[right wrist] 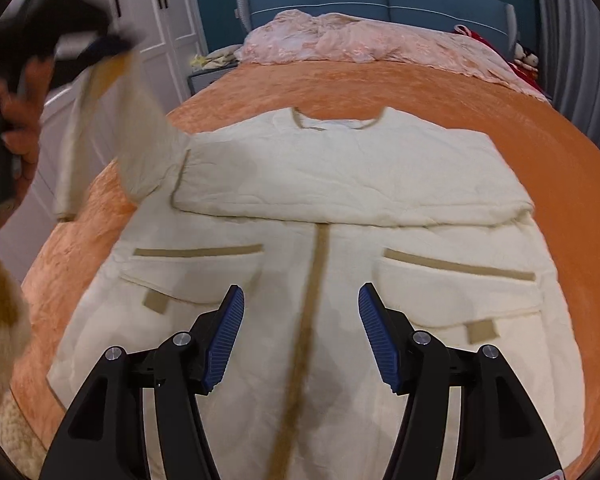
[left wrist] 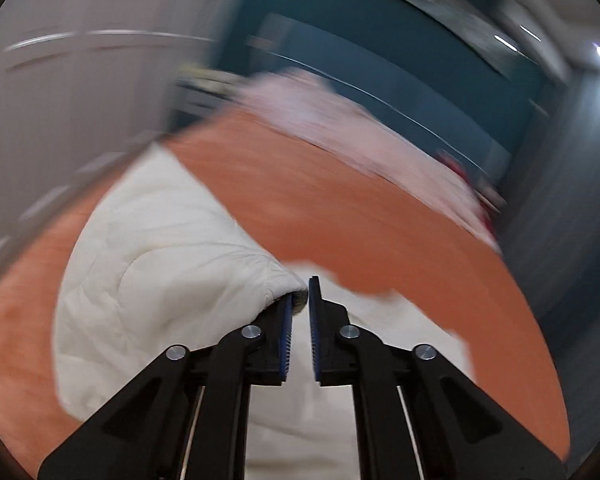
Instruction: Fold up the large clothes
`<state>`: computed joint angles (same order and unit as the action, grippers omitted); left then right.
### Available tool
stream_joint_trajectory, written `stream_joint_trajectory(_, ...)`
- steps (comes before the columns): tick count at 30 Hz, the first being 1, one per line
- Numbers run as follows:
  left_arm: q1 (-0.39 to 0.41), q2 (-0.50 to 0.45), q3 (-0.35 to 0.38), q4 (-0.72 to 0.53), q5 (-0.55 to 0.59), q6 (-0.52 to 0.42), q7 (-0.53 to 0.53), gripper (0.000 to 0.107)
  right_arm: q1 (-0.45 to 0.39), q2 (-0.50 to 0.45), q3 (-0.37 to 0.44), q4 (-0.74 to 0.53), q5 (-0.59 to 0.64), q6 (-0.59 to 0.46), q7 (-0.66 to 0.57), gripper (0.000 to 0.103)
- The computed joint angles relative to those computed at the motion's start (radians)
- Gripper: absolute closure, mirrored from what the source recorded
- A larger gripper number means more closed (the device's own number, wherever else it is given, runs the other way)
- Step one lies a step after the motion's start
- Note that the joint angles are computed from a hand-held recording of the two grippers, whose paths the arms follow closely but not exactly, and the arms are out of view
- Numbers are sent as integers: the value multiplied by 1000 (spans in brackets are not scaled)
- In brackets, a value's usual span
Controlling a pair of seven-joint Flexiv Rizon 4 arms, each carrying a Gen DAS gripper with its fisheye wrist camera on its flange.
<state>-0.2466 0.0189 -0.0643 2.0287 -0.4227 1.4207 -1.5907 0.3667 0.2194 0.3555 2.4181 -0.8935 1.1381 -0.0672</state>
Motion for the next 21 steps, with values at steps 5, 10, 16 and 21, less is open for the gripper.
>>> stream_joint_trajectory(5,-93,-26,-67,33,158,-35,-195,19,-26,82,-4,61,36,-25,-54,38)
stream_joint_trajectory(10,-94,62,-14,175,47,-9,-230,19,-84,105,-10,83,-39,2,-121,35)
stream_joint_trajectory(16,117,184,20,222,376,-251,-510,19,-142,-94,-69,-66,-433,223,-73,36)
stream_joint_trajectory(21,189,260,47,276,475,-363,-549,20,-20,-313,-117,-242,-537,246,-182,36)
